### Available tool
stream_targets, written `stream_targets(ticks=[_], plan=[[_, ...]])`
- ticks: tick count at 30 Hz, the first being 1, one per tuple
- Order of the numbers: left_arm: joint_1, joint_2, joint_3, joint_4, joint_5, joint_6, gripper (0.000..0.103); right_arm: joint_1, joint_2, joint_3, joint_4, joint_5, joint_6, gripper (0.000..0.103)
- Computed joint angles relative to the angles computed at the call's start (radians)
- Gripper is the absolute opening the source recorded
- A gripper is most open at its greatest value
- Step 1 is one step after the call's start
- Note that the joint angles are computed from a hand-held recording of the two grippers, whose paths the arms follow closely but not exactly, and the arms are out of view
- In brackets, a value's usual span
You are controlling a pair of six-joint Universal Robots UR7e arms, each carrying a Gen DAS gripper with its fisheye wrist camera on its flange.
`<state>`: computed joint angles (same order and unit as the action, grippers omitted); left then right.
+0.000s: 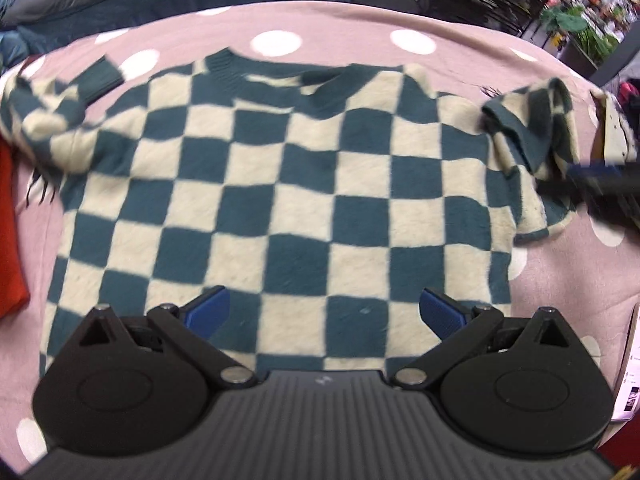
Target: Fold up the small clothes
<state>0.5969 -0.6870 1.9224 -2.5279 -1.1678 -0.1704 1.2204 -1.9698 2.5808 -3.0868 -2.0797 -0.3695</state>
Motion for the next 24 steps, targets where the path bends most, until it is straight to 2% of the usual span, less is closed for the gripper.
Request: stream_targets(ticks=[3, 5, 9, 11, 12, 13, 14, 16, 18, 21, 23, 24], plan=[[-0.018, 0.006, 0.001, 0.017, 0.014, 0.000, 0.103, -0.060, 0.061, -0.042, -0.060, 0.017, -0.007, 0.088], [-0.022, -0.002, 0.011, 0.036, 0.035, -0.012, 0.103, -0.092, 0.103, -0.063, -0.115, 0.025, -0.010, 0.088], [-0.011, -0.033, 0.028, 0.102, 0.079, -0.067, 0.103, -0.109, 0.217, -0.098, -0.236, -0.043, -0.055, 0.087], [-0.001, -0.045, 0.033, 0.126, 0.083, -0.104, 0.103, -0.127, 0.261, -0.108, -0.282, -0.052, -0.086, 0.082], [0.004, -0.050, 0.034, 0.135, 0.083, -0.118, 0.103, -0.144, 0.266, -0.107, -0.297, -0.035, -0.095, 0.076], [0.008, -0.053, 0.035, 0.142, 0.082, -0.130, 0.103, -0.166, 0.258, -0.101, -0.303, -0.003, -0.094, 0.051], [0.010, -0.055, 0.035, 0.148, 0.080, -0.138, 0.103, -0.188, 0.235, -0.093, -0.297, 0.037, -0.090, 0.035], [0.012, -0.054, 0.035, 0.149, 0.072, -0.140, 0.103, -0.210, 0.184, -0.074, -0.302, 0.088, -0.093, 0.016], [0.009, -0.043, 0.029, 0.149, 0.058, -0.127, 0.103, -0.221, 0.099, -0.054, -0.281, 0.137, -0.082, 0.015], [-0.002, -0.013, 0.009, 0.139, 0.036, -0.090, 0.103, -0.302, -0.148, -0.039, -0.083, 0.331, 0.007, 0.014], [-0.009, 0.007, -0.008, 0.133, 0.015, -0.065, 0.103, -0.346, -0.307, -0.050, 0.047, 0.417, 0.051, 0.014], [-0.012, 0.017, -0.015, 0.126, 0.003, -0.053, 0.103, -0.392, -0.396, -0.062, 0.132, 0.487, 0.083, 0.014]])
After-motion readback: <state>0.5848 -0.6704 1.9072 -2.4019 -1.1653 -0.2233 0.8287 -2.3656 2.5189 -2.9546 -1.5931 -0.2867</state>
